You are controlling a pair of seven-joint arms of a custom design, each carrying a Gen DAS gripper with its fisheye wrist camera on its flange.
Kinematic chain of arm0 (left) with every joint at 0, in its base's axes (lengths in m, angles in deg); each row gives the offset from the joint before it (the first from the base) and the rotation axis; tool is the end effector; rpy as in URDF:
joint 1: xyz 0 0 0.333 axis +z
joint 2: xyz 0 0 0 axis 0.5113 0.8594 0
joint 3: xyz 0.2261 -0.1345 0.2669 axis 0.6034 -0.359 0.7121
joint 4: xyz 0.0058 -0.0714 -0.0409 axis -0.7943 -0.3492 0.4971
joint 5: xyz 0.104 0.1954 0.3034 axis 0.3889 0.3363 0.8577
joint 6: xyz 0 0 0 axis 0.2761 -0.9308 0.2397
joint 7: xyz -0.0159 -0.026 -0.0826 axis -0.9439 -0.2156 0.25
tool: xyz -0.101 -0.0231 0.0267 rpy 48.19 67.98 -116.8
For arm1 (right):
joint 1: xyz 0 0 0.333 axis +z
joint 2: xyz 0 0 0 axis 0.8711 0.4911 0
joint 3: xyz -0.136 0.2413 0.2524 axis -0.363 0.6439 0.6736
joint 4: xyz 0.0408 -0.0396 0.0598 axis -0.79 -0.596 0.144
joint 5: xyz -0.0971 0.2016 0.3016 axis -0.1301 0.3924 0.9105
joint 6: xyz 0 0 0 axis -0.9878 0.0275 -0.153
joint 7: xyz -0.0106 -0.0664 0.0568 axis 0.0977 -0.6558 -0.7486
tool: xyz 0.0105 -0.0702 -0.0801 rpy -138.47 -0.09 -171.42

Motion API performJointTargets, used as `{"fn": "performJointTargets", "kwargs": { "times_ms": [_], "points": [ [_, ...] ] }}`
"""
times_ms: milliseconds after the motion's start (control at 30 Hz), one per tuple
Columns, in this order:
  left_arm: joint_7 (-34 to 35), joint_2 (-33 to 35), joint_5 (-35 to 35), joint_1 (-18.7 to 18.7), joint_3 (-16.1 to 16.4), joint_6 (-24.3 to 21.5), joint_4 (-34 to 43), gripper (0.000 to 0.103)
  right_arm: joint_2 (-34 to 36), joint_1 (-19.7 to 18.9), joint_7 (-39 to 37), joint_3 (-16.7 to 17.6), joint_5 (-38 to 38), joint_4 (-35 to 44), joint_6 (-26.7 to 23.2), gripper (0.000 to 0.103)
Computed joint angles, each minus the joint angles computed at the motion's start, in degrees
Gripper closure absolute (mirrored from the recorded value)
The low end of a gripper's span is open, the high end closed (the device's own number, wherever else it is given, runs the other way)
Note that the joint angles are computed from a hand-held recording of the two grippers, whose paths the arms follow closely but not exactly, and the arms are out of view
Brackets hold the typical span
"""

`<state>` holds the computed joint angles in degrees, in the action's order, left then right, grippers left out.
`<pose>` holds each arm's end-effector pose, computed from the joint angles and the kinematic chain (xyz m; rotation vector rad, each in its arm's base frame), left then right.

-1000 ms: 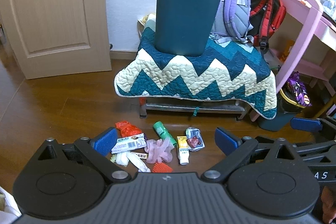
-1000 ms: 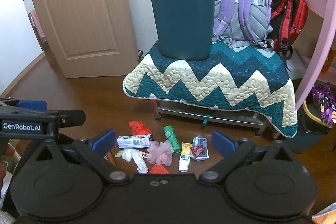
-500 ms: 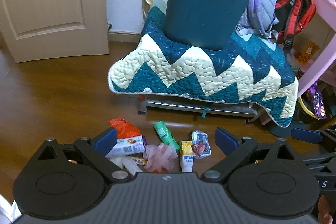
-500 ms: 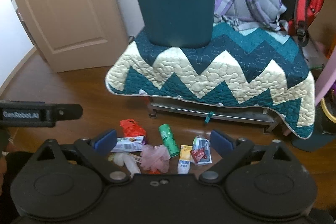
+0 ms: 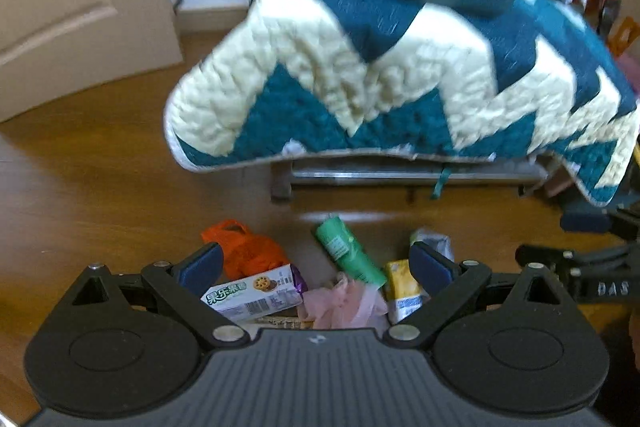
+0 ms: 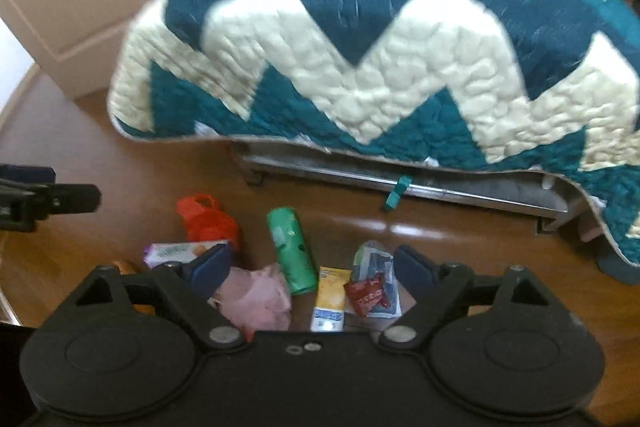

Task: Collect trash
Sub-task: 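Lower both open grippers toward the trash pile on the floor, then grasp the white cookie tube with the left gripper while the right gripper grasps the brown snack wrapper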

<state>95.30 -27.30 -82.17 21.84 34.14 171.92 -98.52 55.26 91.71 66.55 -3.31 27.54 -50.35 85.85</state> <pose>0.6037 -0.1939 0.7952 -1.5357 2.5085 -0.6019 0.4869 0.3572 0.7623 -1.6959 2.1534 -0.3213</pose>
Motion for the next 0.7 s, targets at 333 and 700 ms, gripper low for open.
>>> {"fn": "performJointTargets", "kwargs": {
  "times_ms": [333,700],
  "points": [
    [9.58,13.18,-2.13,3.95,-0.3,-11.69,10.15,0.003,1.28,-4.39,-2.11,-1.31,7.92,-13.03,7.83,0.017],
    [45.21,13.61,1.95,5.01,-0.8,-7.67,0.22,0.003,4.41,-5.18,-2.56,-1.81,11.35,-16.91,12.12,0.018]
  ]
}}
